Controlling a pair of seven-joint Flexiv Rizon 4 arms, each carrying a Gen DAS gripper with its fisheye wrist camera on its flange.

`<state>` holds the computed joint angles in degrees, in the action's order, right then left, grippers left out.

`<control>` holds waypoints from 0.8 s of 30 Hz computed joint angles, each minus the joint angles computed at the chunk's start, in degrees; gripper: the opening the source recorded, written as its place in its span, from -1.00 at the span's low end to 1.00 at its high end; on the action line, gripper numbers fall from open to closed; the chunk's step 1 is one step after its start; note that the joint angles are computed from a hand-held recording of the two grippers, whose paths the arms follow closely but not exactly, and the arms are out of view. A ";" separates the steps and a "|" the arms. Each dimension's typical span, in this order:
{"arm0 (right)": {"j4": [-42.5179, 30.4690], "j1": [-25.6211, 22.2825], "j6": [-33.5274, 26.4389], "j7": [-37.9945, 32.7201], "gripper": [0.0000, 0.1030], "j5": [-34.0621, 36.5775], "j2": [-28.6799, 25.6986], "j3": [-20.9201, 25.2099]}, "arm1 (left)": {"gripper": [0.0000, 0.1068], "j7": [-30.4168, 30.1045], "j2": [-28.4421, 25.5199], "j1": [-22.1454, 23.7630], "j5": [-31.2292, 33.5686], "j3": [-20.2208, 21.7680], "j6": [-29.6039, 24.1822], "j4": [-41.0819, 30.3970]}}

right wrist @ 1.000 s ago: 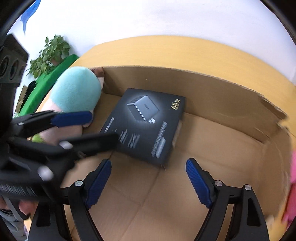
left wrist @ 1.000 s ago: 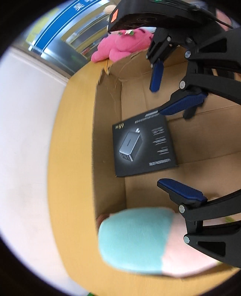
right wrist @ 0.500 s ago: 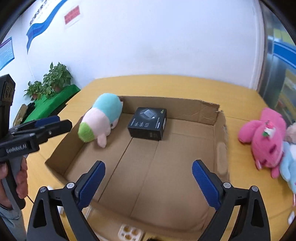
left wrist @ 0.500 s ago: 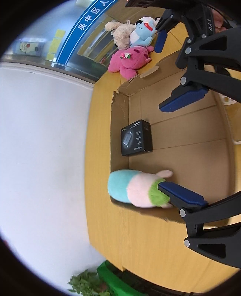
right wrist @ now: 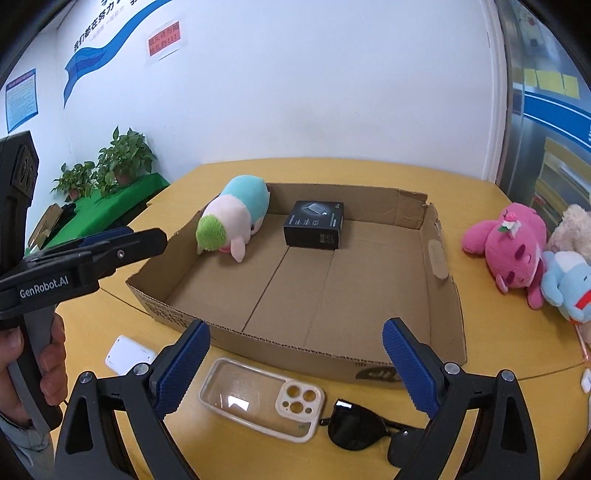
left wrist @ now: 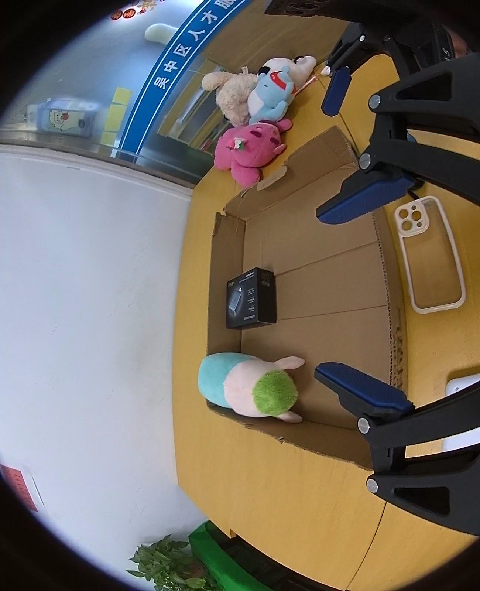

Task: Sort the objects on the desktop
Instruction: 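Withdraw both grippers and move them toward the clear phone case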

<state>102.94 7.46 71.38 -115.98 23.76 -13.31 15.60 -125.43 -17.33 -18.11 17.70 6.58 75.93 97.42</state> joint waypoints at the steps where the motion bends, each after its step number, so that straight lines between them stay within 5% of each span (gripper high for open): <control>1: 0.04 -0.41 -0.25 -0.27 0.84 0.81 0.17 0.21 | 0.45 0.13 0.07 -0.02 -0.10 -0.22 0.16 0.39; 7: 0.88 -1.52 -1.65 -1.20 0.66 2.32 0.00 -0.17 | 0.45 4.06 0.06 1.77 -4.33 -2.80 1.21 4.26; 17: 1.99 -2.92 -14.98 -9.63 -0.09 9.56 -1.29 -0.17 | 0.45 14.08 -1.30 4.26 -16.09 -7.60 1.28 12.58; 24: 0.06 -2.55 -20.44 -8.84 -0.13 11.24 -4.48 -0.96 | 0.45 24.75 -4.27 9.05 -29.57 -15.27 4.68 16.46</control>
